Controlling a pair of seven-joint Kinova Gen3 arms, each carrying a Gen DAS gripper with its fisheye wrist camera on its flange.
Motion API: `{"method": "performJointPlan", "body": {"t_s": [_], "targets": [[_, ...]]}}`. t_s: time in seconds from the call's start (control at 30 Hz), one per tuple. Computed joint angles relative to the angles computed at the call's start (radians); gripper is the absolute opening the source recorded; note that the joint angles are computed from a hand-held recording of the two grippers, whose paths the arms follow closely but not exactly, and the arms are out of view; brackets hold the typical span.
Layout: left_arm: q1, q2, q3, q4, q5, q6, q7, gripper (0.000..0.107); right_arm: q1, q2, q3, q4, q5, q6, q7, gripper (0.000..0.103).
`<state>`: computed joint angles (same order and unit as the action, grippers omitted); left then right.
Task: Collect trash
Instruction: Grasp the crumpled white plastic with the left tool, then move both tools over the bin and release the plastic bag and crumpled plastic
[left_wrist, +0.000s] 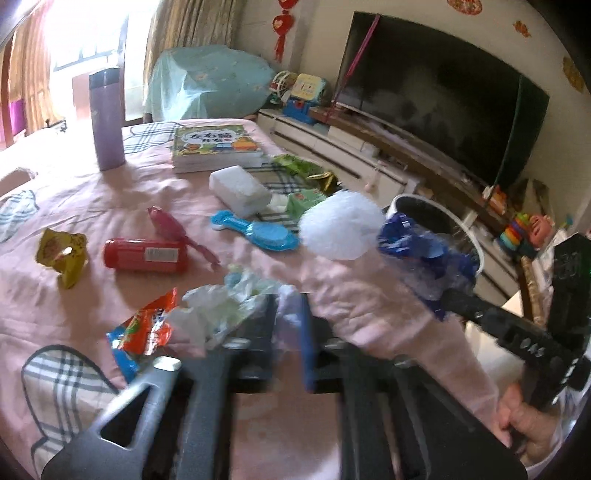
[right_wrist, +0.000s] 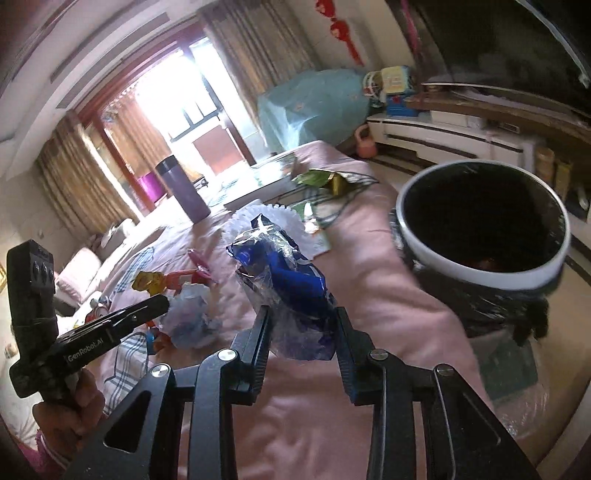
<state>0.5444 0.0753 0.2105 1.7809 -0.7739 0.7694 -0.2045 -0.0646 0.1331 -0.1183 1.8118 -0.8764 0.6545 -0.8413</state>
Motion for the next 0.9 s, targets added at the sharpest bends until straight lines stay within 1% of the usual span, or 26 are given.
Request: {"method": "performJointPlan", "body": {"t_s": [0.03,0.07,0.1,0.17,0.2,0.27,0.3,0.33,0.4,0.47,0.5,0.6,0.7,0.9], "targets": [[0.025,0.002,-0.015,0.001,-0.019,0.026,0.022,0.066,0.006,-0.003,0.002,0.005,-0.009,0.003,0.007,0.033],[0.050,0.001,-0.027,0.009,-0.047,0.040,0.056,0.072,0.009,-0.005,0.003,0.010,-0.015,0.004,0.011,0.033],[0.057,0.004,-0.022,0.009,-0.068,0.064,0.073,0.073,0.011,-0.006,0.004,0.013,-0.021,0.006,0.016,0.033],[0.028,0.020,0.012,-0.004,-0.066,0.091,0.059,0.074,0.014,-0.005,0.006,0.019,-0.033,0.013,0.028,0.033],[0.027,0.031,0.008,-0.013,-0.056,0.095,0.035,0.074,0.014,-0.004,0.006,0.019,-0.036,0.016,0.031,0.033],[0.040,0.061,0.001,-0.032,-0.067,0.124,0.025,0.073,0.012,-0.001,0.006,0.019,-0.038,0.023,0.034,0.033],[0.052,0.081,-0.010,-0.045,-0.067,0.142,0.014,0.072,0.009,-0.001,0.003,0.020,-0.040,0.023,0.037,0.033],[0.058,0.093,-0.021,-0.052,-0.059,0.143,-0.003,0.055,0.009,-0.004,0.003,0.023,-0.043,0.025,0.042,0.033],[0.029,0.099,-0.014,-0.049,-0.021,0.110,-0.045,0.026,0.011,-0.009,0.002,0.028,-0.060,0.028,0.059,0.033],[0.048,0.087,-0.039,-0.036,-0.021,0.086,-0.040,0.025,0.019,-0.017,0.006,0.035,-0.090,0.037,0.088,0.033],[0.054,0.079,-0.041,-0.031,-0.028,0.080,-0.033,0.021,0.020,-0.023,0.009,0.038,-0.104,0.036,0.102,0.033],[0.036,0.044,-0.028,-0.013,-0.005,0.020,-0.038,0.016,0.016,-0.043,0.021,0.047,-0.118,0.019,0.116,0.033],[0.037,0.027,-0.023,-0.019,0.010,-0.016,-0.052,0.016,0.014,-0.054,0.036,0.048,-0.119,0.008,0.114,0.033],[0.042,0.021,-0.003,-0.055,0.002,-0.065,-0.079,0.016,0.041,-0.057,0.066,0.052,-0.141,0.000,0.119,0.033]]}}
